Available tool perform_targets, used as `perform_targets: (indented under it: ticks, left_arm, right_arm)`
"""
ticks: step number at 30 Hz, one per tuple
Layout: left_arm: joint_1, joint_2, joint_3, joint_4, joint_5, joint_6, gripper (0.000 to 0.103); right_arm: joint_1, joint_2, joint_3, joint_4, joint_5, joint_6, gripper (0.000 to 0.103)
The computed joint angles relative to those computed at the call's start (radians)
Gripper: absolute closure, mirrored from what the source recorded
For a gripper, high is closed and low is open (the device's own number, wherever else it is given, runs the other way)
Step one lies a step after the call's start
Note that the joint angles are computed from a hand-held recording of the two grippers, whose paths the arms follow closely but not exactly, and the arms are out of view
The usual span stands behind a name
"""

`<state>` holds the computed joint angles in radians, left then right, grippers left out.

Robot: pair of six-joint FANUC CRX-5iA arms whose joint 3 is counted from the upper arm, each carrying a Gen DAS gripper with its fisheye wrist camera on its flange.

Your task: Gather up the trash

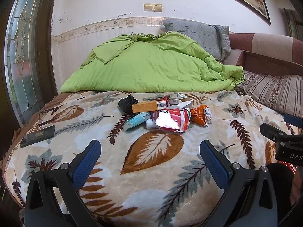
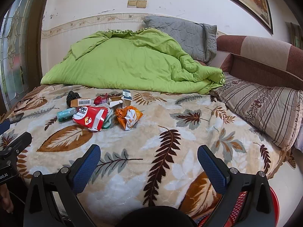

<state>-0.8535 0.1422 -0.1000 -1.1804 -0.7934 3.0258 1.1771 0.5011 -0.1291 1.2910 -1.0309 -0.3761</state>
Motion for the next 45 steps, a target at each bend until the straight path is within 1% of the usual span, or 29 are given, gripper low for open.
perform_targets:
  ticks: [9, 11, 13, 14, 15, 17, 18, 19, 20, 21, 22, 24, 27, 29, 31, 32, 33, 35, 36, 37, 39, 40, 42, 44, 45]
  left_arm:
    - [0.005, 0.003, -0.001, 0.011, 0.009, -0.008, 0.0]
    - [0.022, -0.004, -0.009, 0.03, 0.038, -0.025, 0.0]
    - [0.049, -0.002, -0.007, 0.056, 0.063, -0.051, 0.0]
    - [0.072, -0.001, -0.006, 0.08, 0.083, -0.071, 0.0]
    - [0.101, -0.002, -0.008, 0.115, 0.108, -0.096, 0.0]
    - [0.165, 0.002, -0.006, 0.203, 0.165, -0.169, 0.001]
    - [0.199, 0.005, -0.005, 0.257, 0.197, -0.213, 0.005]
    - [0.234, 0.011, -0.004, 0.309, 0.229, -0.262, 0.012]
    - [0.262, 0.021, 0.001, 0.349, 0.249, -0.301, 0.017]
    - [0.292, 0.041, 0.017, 0.4, 0.255, -0.358, 0.028]
    - [0.311, 0.058, 0.034, 0.439, 0.252, -0.405, 0.034]
    - [0.351, 0.1, 0.072, 0.503, 0.25, -0.504, 0.034]
    - [0.373, 0.189, 0.168, 0.539, 0.181, -0.643, 0.034]
    - [0.368, 0.254, 0.243, 0.521, 0.117, -0.7, 0.034]
    - [0.36, 0.309, 0.311, 0.494, 0.073, -0.728, 0.034]
    - [0.366, 0.332, 0.338, 0.512, 0.061, -0.761, 0.034]
    - [0.368, 0.353, 0.365, 0.515, 0.044, -0.775, 0.036]
    - [0.373, 0.393, 0.413, 0.516, 0.011, -0.788, 0.047]
    - [0.38, 0.403, 0.42, 0.536, 0.011, -0.801, 0.061]
    - [0.391, 0.406, 0.417, 0.56, 0.022, -0.809, 0.076]
    - [0.402, 0.397, 0.403, 0.573, 0.045, -0.806, 0.079]
    - [0.407, 0.386, 0.388, 0.578, 0.065, -0.799, 0.084]
    - [0.414, 0.363, 0.358, 0.582, 0.099, -0.772, 0.087]
    - [0.43, 0.331, 0.309, 0.611, 0.153, -0.755, 0.088]
    - [0.434, 0.319, 0.291, 0.623, 0.173, -0.749, 0.089]
  right_arm:
    - [0.0, 0.002, 0.004, -0.003, 0.001, 0.006, 0.0]
    - [-0.002, -0.004, -0.002, -0.008, 0.013, 0.01, 0.0]
    - [-0.011, -0.015, -0.01, -0.018, 0.049, 0.015, 0.001]
    - [-0.017, -0.019, -0.008, -0.036, 0.072, 0.028, 0.003]
    - [-0.029, -0.028, -0.011, -0.055, 0.115, 0.041, 0.005]
    - [-0.057, -0.043, -0.021, -0.081, 0.213, 0.051, 0.018]
    - [-0.071, -0.043, -0.013, -0.113, 0.254, 0.072, 0.02]
    - [-0.085, -0.039, -0.003, -0.142, 0.293, 0.089, 0.022]
    - [-0.095, -0.033, 0.008, -0.159, 0.318, 0.095, 0.023]
    - [-0.107, -0.026, 0.019, -0.168, 0.345, 0.096, 0.023]
    - [-0.124, -0.02, 0.024, -0.164, 0.38, 0.086, 0.023]
    - [-0.145, -0.009, 0.031, -0.157, 0.42, 0.06, 0.023]
    - [-0.16, 0.007, 0.046, -0.16, 0.447, 0.036, 0.023]
    - [-0.165, 0.001, 0.027, -0.111, 0.457, -0.006, 0.023]
    - [-0.17, -0.005, 0.015, -0.072, 0.463, -0.036, 0.023]
    - [-0.171, -0.007, 0.01, -0.061, 0.466, -0.047, 0.023]
    - [-0.175, -0.01, 0.005, -0.053, 0.472, -0.06, 0.023]
    - [-0.181, -0.013, -0.001, -0.041, 0.488, -0.077, 0.023]
    - [-0.183, -0.014, -0.002, -0.041, 0.496, -0.079, 0.023]
    - [-0.186, -0.014, -0.002, -0.045, 0.503, -0.079, 0.023]
    - [-0.196, -0.013, -0.002, -0.045, 0.527, -0.087, 0.023]
    - [-0.207, -0.014, -0.007, -0.025, 0.552, -0.109, 0.023]
    - [-0.235, -0.006, -0.001, 0.021, 0.601, -0.145, 0.023]
    - [-0.261, 0.024, 0.041, 0.031, 0.633, -0.14, 0.023]
    - [-0.268, 0.044, 0.068, 0.015, 0.632, -0.121, 0.023]
